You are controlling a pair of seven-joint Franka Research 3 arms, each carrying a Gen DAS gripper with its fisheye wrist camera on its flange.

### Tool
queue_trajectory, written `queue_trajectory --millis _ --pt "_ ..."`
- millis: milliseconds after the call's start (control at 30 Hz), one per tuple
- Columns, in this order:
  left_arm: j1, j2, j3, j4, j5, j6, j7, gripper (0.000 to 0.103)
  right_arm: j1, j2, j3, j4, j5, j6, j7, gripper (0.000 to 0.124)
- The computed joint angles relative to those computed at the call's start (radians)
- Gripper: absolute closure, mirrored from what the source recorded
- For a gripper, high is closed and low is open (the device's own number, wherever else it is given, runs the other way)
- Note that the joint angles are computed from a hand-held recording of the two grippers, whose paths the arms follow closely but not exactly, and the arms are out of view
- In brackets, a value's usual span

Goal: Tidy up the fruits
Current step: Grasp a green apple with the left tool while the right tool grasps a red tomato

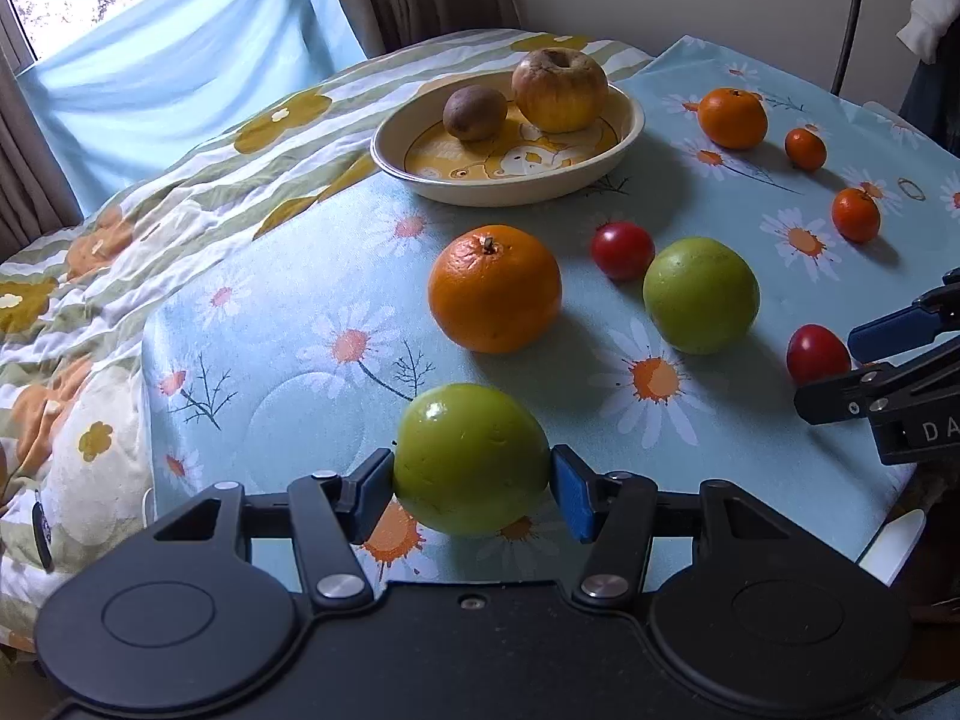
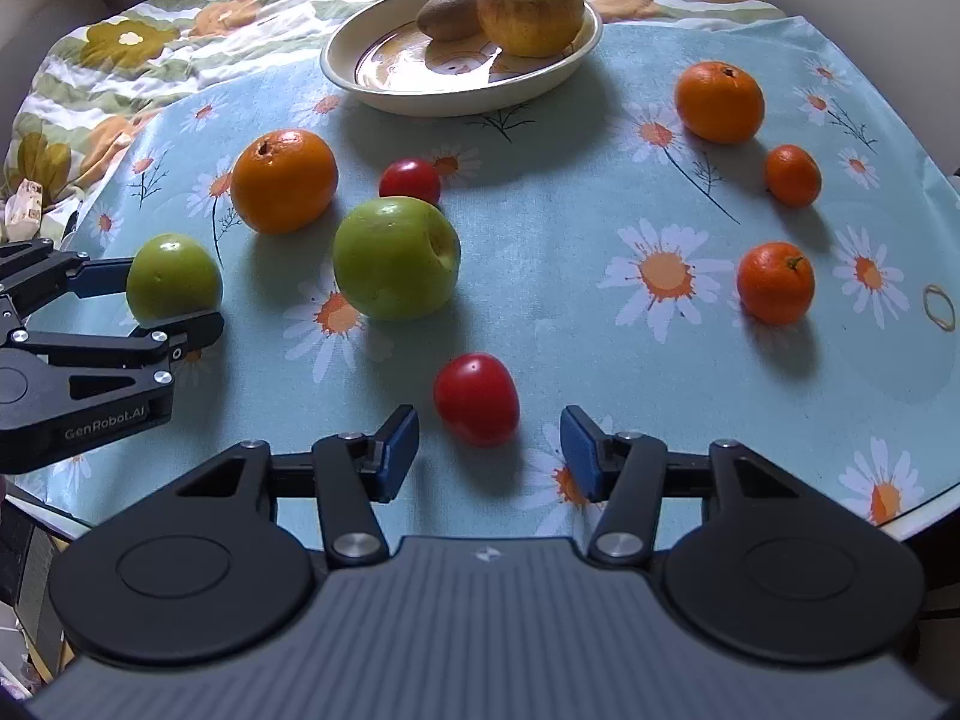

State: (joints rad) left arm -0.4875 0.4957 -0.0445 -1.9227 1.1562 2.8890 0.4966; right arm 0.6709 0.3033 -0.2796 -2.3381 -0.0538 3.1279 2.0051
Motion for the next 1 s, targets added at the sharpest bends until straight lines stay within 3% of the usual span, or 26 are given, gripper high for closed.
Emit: queue_trajectory --millis 167,500,567,633,1000 --pt "-0.002 -0.010 0.004 -0.016 0.007 0.007 -0.029 0.043 -0.003 0.015 0.004 0.018 0.001 0.001 -0.016 0.069" --pt "-0.001 -0.032 -0.005 -0.041 0.024 -0.002 -0.080 0.043 0.009 0.034 -0.007 0.030 0.022 0.013 -0.051 0.071" --pt "-0.001 -0.035 -0.008 -0.044 0.025 -0.007 -0.093 0.043 -0.004 0.033 0.007 0.030 0.031 0.019 -0.073 0.079" --pt "-0.002 -0.040 -0.010 -0.048 0.030 -0.009 -0.110 0.043 0.004 0.034 0.000 0.030 0.035 0.018 -0.084 0.079" --pt "-0.006 -0.094 -0.035 -0.074 0.077 -0.046 -0.244 0.043 -0.079 -0.022 0.077 -0.006 0.099 0.041 -0.209 0.079"
